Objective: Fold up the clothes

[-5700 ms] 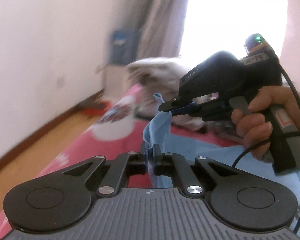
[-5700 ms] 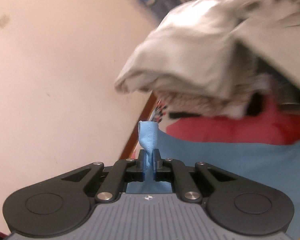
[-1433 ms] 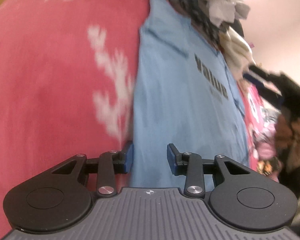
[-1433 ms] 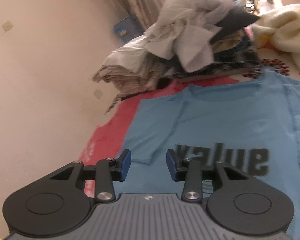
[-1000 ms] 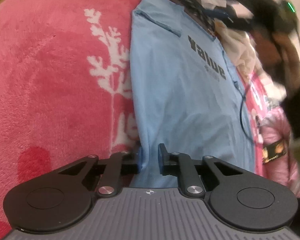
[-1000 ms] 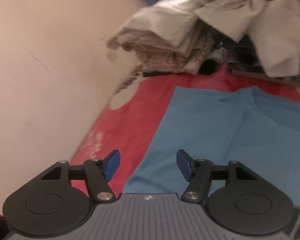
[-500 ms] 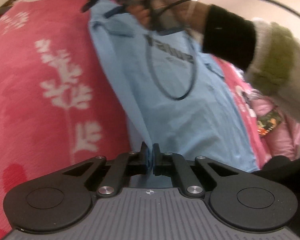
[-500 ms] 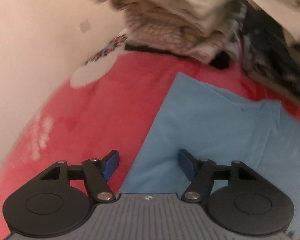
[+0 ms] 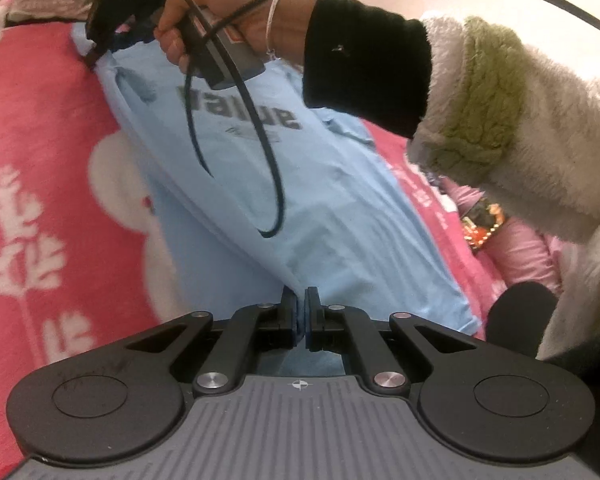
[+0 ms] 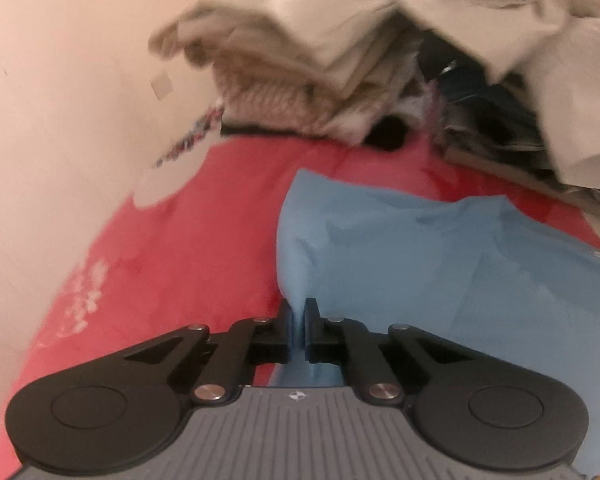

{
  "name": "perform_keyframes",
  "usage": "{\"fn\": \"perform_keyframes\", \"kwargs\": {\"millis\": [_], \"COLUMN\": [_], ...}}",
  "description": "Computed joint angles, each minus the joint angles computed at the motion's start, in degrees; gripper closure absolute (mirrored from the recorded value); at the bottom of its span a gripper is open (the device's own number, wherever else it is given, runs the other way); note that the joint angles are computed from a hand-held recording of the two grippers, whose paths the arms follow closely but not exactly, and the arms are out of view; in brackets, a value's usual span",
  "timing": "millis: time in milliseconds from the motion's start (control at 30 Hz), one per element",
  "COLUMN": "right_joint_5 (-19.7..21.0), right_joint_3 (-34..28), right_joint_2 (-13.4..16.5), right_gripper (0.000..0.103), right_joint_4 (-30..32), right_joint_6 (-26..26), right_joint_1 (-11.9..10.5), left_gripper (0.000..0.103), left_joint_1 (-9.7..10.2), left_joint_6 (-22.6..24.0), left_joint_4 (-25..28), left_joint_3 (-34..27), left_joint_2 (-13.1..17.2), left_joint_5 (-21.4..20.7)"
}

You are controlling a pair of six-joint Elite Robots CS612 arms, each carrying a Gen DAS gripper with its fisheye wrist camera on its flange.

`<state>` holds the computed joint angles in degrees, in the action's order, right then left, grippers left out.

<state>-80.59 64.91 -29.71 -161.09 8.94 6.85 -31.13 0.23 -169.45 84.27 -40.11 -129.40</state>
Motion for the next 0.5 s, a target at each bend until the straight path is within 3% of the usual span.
{"fn": "perform_keyframes", "kwargs": {"millis": [233,500], "right_joint_5": [4.3,2.6], "right_joint_3": [7.4,15.0], "right_joint_2": [-4.1,-8.6], "right_gripper": [0.097,0.097], "right_joint_4": [-8.9,-14.0], "right_joint_6": [0.5,-0.8], "right_joint_1": [-3.4,-7.6], "left_gripper": [0.102,0.102], "left_joint_1": [-1.4,-3.36], "left_joint_6": [2.0,7.6], "left_joint_4": [1.4,8.0], "left_joint_3": [-3.2,-9.0], "left_joint_2": [1.8,4.5], "left_joint_5": [-4.2,-9.8]}}
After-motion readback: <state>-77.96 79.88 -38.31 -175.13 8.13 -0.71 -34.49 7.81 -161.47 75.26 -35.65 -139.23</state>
